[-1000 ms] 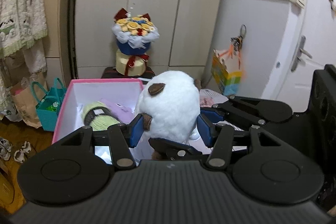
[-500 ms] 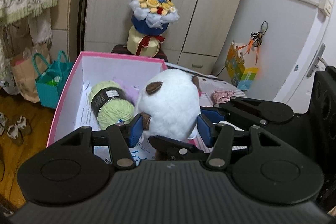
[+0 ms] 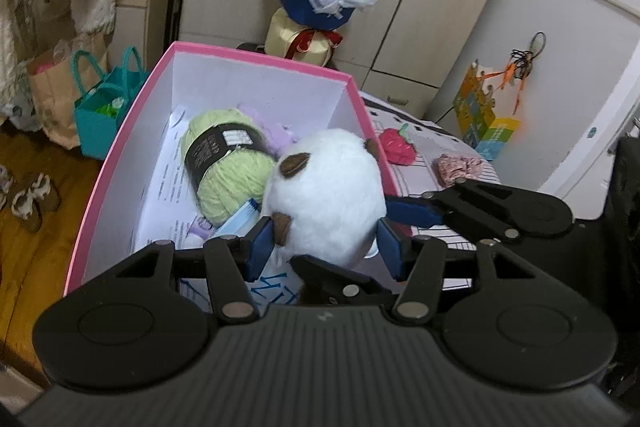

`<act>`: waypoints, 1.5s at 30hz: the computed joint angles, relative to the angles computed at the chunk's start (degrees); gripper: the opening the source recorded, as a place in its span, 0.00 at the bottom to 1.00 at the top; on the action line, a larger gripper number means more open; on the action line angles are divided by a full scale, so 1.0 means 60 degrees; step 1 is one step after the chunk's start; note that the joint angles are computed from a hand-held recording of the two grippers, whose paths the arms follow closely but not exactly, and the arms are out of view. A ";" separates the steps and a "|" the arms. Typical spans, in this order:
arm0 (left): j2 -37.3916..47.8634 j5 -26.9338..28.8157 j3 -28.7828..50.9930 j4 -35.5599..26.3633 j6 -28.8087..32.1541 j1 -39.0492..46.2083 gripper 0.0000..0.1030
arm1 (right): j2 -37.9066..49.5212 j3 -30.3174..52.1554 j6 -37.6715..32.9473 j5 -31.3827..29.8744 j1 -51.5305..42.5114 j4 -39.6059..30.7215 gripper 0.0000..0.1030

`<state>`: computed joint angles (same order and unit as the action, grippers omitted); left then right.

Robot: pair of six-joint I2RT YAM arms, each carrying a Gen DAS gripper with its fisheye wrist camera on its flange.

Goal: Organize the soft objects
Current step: 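Lower the white plush into the box and open the left tool, then move the left tool to the red strawberry plush while the right tool approaches the pink scrunchie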

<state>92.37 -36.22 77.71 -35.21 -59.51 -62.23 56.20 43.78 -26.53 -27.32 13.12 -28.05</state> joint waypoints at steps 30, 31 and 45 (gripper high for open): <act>0.1214 -0.1638 0.3355 -0.2443 -0.0068 -0.2412 0.66 | 0.0090 0.1885 -0.6914 -0.5422 -0.8574 -0.7041 0.75; 0.1438 -0.1645 0.3666 -0.2504 0.0026 -0.2439 0.66 | 0.0407 0.2049 -0.7415 -0.5552 -0.9013 -0.7353 0.75; 0.5044 -0.1395 0.8892 -0.3027 0.1889 -0.2018 0.69 | 0.3761 0.4463 -0.9367 -0.6036 -1.1413 -0.7724 0.76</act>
<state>122.64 -44.59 131.06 -53.37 -48.17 -74.34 78.77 70.56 -82.73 -63.54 -55.36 -74.39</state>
